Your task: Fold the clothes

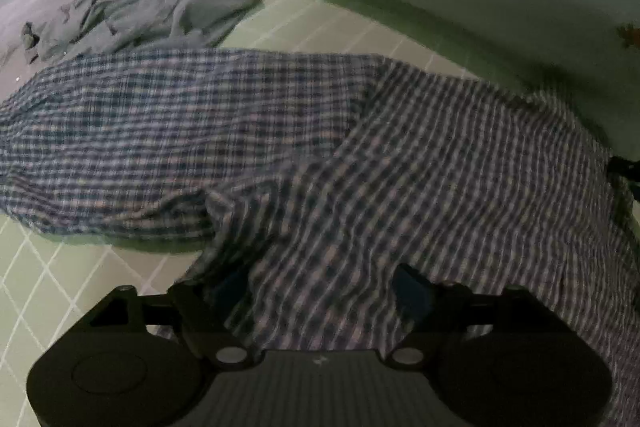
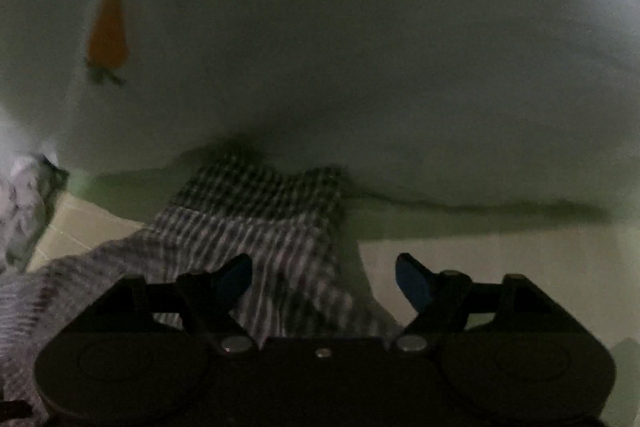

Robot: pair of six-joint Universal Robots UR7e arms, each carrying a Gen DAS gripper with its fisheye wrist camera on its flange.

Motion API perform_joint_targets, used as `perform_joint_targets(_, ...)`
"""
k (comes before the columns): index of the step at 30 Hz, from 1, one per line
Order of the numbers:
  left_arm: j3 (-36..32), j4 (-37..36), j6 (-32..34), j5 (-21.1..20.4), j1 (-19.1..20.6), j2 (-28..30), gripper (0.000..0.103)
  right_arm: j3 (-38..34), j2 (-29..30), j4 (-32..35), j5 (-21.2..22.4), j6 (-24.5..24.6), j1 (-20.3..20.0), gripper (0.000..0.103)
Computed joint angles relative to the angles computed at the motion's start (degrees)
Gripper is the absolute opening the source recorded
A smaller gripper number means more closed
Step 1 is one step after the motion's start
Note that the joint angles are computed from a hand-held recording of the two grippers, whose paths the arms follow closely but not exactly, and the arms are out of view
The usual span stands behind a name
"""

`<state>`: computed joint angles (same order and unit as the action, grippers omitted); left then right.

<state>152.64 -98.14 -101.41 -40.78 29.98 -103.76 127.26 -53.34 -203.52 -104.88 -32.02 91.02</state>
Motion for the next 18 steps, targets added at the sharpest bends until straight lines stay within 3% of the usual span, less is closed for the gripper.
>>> perform_joint_targets(1, 0.1, -0.2, 0.2, 0.3, 0.1, 0.2, 0.084, -1.1, 0.5, 1.7, 0.0, 0.0, -0.1, 0.062)
perform_joint_targets(3, 0.2, -0.6, 0.9, 0.7, 0.2, 0.8, 0.085, -2.4, 0.2, 4.8, 2.4, 0.1, -1.1, 0.022)
perform_joint_targets(5, 0.2, -0.8, 1.5, 1.2, 0.5, 1.5, 0.086, -3.4, 0.2, 6.2, 4.3, -0.1, -1.6, 0.006)
perform_joint_targets(6, 0.2, -1.1, 1.9, 1.7, 0.6, 1.9, 0.088, -4.1, 0.7, 5.5, 4.2, -0.3, -1.5, 0.005)
perform_joint_targets(8, 0.3, -2.1, 3.7, 2.6, 1.3, 2.8, 0.088, -5.6, 2.1, 3.2, 3.2, -0.7, -0.9, 0.005)
perform_joint_targets(11, 0.2, -3.3, 5.4, 3.7, 2.2, 3.6, 0.088, -9.2, 3.8, 5.4, 1.6, 0.7, -0.1, 0.005)
perform_joint_targets(13, 0.1, -3.2, 4.9, 3.6, 2.4, 3.1, 0.088, -10.5, 5.3, 5.7, -1.3, -1.9, 1.0, 0.008)
perform_joint_targets(16, 0.1, 1.0, 1.1, 2.7, 0.2, -0.3, 0.088, -8.6, 5.5, -0.5, -6.3, -3.1, 3.6, 0.03)
perform_joint_targets(18, -0.3, 7.1, -3.3, 1.2, -3.6, -2.7, 0.088, -6.3, 4.9, -5.7, -9.3, -3.1, 5.3, 0.059)
